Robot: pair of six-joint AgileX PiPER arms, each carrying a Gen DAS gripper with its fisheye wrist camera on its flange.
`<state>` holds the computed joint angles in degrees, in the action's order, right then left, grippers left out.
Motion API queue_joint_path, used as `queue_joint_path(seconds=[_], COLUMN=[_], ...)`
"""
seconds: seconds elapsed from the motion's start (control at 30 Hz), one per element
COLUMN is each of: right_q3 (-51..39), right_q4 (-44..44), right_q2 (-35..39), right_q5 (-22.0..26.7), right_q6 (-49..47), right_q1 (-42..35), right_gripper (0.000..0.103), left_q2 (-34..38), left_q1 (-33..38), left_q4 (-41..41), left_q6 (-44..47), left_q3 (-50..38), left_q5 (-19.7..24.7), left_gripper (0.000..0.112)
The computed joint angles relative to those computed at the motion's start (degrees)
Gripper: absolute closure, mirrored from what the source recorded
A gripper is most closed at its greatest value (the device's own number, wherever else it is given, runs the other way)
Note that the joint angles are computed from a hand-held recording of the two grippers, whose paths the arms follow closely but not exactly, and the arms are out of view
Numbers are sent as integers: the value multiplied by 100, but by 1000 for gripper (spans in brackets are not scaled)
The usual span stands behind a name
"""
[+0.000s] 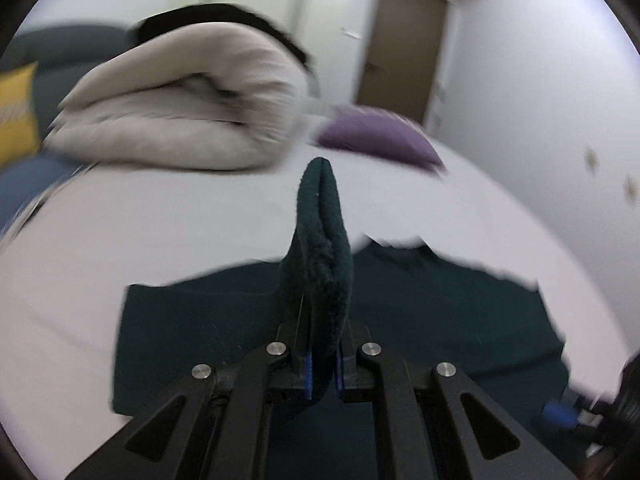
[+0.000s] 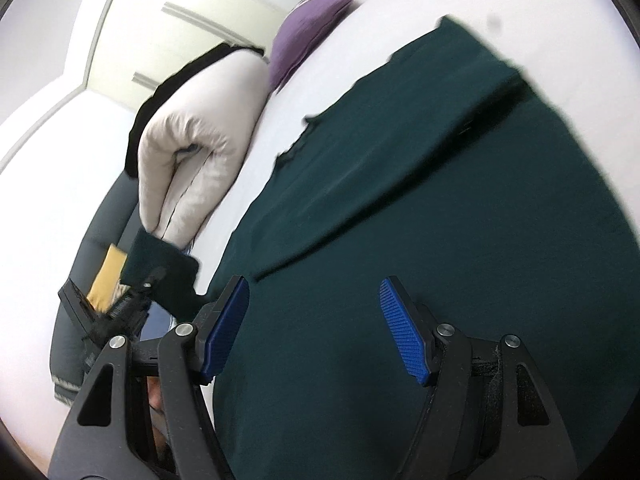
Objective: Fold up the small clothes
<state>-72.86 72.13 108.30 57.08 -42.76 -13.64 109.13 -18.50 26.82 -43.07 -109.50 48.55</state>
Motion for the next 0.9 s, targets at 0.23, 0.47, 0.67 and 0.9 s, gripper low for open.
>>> queue_joint_path(seconds=[0.23,0.47,0.67,0.9], right_q3=[-928,-2286,-3600,-4516], right_q4=[-476,-1081,-1640,-2661], right_q2=[663,1369,2016,2454], right_q5=[327,753,1033,823], right_q6=[435,1328,2156,3084], right_q1=[-285,296,1077,1798], right_gripper=[36,35,35,56], left_q2=[1337,387,-970,-2140], left_q1=[-596,-708,-394,687], left_q4=[-242,272,-50,-711], left_q6=[222,-438,-364,-30], left_q3=[-1082,379,2248,3642], left_q5=[730,101,-724,-1418], left_gripper=[93,26,26,26])
